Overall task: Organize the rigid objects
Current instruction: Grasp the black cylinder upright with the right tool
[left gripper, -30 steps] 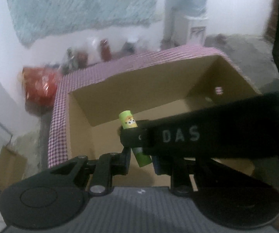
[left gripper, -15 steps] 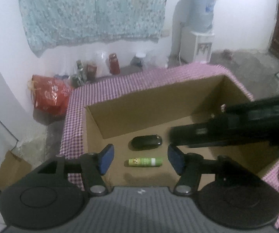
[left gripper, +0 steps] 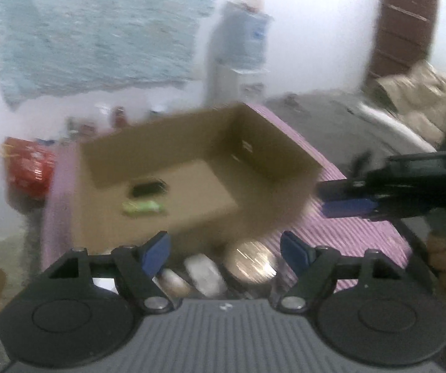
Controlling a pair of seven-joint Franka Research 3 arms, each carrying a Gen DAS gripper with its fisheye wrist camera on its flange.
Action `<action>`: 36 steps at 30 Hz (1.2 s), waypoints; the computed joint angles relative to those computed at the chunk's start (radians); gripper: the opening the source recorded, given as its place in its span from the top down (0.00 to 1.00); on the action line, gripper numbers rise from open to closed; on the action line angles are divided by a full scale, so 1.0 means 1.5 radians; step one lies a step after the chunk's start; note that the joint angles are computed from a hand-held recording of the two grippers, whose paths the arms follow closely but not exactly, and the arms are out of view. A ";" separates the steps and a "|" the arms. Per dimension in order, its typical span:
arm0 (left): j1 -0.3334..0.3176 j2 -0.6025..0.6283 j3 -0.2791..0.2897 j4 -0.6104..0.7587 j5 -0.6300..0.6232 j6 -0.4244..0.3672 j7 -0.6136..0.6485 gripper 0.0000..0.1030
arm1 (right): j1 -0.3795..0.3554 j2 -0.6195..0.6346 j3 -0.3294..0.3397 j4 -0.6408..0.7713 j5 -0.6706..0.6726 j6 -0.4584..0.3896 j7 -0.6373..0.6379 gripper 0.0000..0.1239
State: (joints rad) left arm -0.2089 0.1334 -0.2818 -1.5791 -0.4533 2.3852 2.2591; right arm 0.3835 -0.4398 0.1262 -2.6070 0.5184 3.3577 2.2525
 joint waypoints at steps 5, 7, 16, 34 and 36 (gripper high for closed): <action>-0.019 -0.012 -0.007 -0.077 0.009 -0.007 0.014 0.38 | -0.028 0.043 0.080 -0.035 0.042 0.038 0.060 0.61; -0.029 0.006 -0.007 -0.073 0.040 -0.012 -0.004 0.47 | -0.022 0.072 0.079 -0.027 0.052 0.039 0.071 0.62; -0.050 0.052 -0.016 -0.045 0.143 -0.003 -0.064 0.58 | 0.030 0.159 0.015 0.015 0.027 0.036 0.089 0.63; -0.052 0.108 -0.038 0.018 0.137 -0.087 -0.076 0.62 | 0.013 0.153 -0.013 -0.011 -0.107 0.041 0.163 0.69; -0.051 0.110 -0.041 0.017 0.135 -0.080 -0.071 0.62 | -0.032 0.153 0.043 0.000 -0.061 0.026 0.119 0.71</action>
State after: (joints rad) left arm -0.2855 0.2984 -0.3433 -1.5537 -0.2513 2.2656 2.1532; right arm 0.3348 -0.2099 0.1907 -2.6077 0.4270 3.3966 2.4307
